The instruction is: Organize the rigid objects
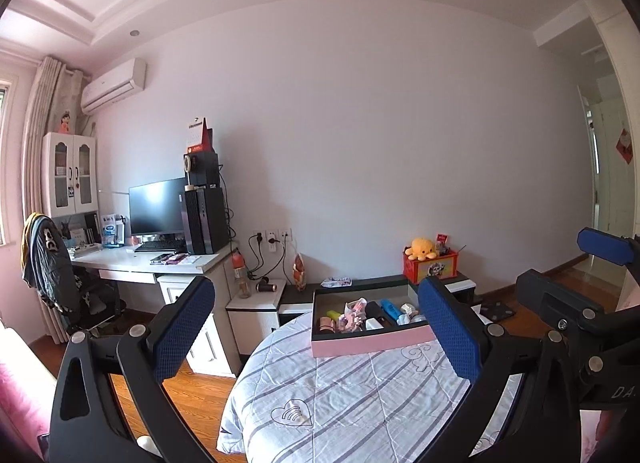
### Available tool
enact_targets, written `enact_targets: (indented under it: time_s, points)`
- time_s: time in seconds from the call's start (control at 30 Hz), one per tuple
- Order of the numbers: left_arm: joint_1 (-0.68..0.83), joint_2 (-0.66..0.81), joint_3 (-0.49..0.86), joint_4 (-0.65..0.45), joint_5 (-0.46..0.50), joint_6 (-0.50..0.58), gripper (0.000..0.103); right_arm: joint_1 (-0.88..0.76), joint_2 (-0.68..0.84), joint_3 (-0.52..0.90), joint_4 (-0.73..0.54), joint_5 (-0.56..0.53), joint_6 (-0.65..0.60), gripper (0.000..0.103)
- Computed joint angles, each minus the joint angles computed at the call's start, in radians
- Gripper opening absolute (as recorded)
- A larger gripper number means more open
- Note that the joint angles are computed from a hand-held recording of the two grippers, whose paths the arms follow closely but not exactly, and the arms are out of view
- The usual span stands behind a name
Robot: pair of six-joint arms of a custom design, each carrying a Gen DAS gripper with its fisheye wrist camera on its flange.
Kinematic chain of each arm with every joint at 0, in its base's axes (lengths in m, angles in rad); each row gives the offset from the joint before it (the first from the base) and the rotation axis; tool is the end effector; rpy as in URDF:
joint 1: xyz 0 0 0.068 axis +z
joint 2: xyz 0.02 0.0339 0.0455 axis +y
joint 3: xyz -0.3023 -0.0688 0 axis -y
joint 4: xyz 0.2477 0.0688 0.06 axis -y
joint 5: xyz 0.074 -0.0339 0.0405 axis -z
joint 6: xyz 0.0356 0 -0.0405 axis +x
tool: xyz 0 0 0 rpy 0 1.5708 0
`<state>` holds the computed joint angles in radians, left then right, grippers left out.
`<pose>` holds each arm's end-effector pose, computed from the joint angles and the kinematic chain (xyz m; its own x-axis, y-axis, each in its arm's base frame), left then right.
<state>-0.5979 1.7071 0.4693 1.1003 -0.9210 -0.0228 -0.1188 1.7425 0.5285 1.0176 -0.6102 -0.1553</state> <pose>0.2584 -0.1417 0.1854 -0.1062 0.0556 -0.9928 -0.3138 0.9455 0.0865 0.3158 -0.0171 0.1801 -0.1201 -0.1133 -0.9863 -0.4853 0.8733 -0.0412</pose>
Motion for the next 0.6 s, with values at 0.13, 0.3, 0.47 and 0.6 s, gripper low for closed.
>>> enact_targets:
  time_s: [0.13, 0.3, 0.47, 0.6]
  points:
    - [-0.058, -0.044, -0.056, 0.031, -0.050, -0.002, 0.103, -0.027, -0.056, -0.086, 0.070, -0.019, 0.018, 0.103]
    - [-0.134, -0.065, -0.109, 0.093, -0.134, 0.017, 0.103, -0.052, -0.096, -0.171, 0.153, -0.039, 0.037, 0.103]
    - [-0.206, -0.072, -0.160, 0.232, -0.221, 0.093, 0.103, -0.076, -0.134, -0.236, 0.212, -0.066, 0.048, 0.103]
    - [-0.241, -0.071, -0.184, 0.318, -0.253, 0.136, 0.103, -0.089, -0.174, -0.276, 0.244, -0.085, 0.056, 0.103]
